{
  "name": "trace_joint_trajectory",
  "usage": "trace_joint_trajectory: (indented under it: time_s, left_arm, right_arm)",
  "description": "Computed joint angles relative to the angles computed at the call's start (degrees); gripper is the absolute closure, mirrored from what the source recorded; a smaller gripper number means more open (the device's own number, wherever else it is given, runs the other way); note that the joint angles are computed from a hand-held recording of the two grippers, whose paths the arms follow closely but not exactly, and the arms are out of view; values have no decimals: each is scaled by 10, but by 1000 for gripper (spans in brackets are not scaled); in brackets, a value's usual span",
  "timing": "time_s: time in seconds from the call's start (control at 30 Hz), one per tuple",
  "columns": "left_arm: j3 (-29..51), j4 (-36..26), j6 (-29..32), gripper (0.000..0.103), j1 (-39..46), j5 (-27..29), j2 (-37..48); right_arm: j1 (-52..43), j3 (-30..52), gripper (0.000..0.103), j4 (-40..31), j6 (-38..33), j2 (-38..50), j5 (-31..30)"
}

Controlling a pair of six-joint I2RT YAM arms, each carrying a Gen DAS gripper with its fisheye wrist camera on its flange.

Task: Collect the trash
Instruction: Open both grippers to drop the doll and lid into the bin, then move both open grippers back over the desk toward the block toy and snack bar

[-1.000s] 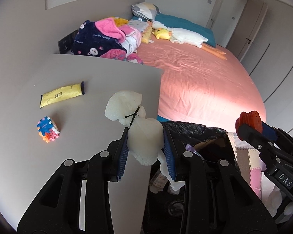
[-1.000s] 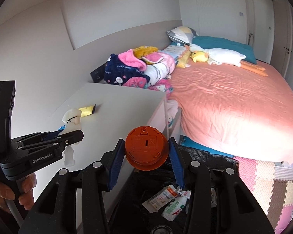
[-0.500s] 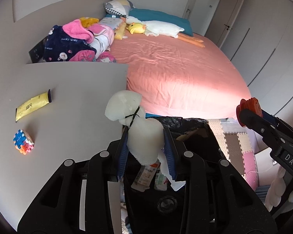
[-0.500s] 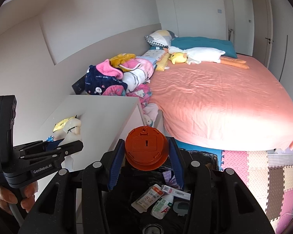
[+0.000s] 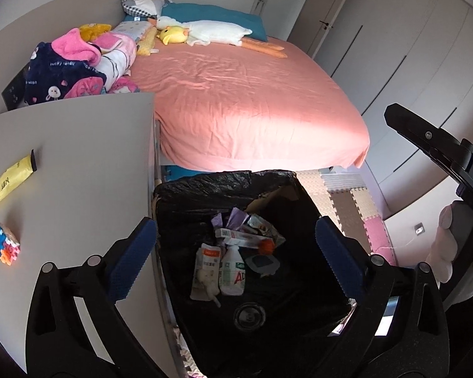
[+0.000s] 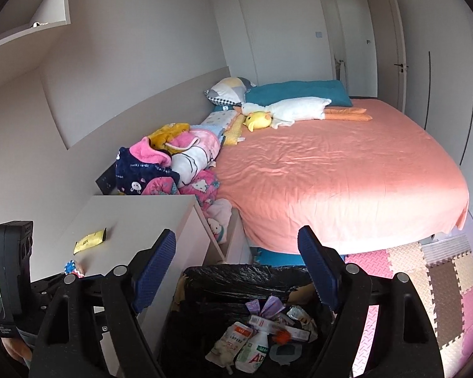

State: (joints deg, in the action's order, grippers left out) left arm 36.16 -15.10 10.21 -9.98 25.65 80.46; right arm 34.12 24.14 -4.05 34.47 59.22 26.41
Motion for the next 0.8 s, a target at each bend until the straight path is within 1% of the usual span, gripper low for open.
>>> trace_joint_trajectory:
  time_s: [0.2,0.47,0.8]
  left_arm:
    - [10,-2,-2,6,9,-12,15]
    - [11,-3,3,6,31,-18,25]
    - [11,-2,11,6,79,-20,36]
  right_arm:
    - [0,12,23,16,-2,35,-17]
    - [13,27,23,34,1,84,-24]
    - [31,67,23,63,-12,161,-46]
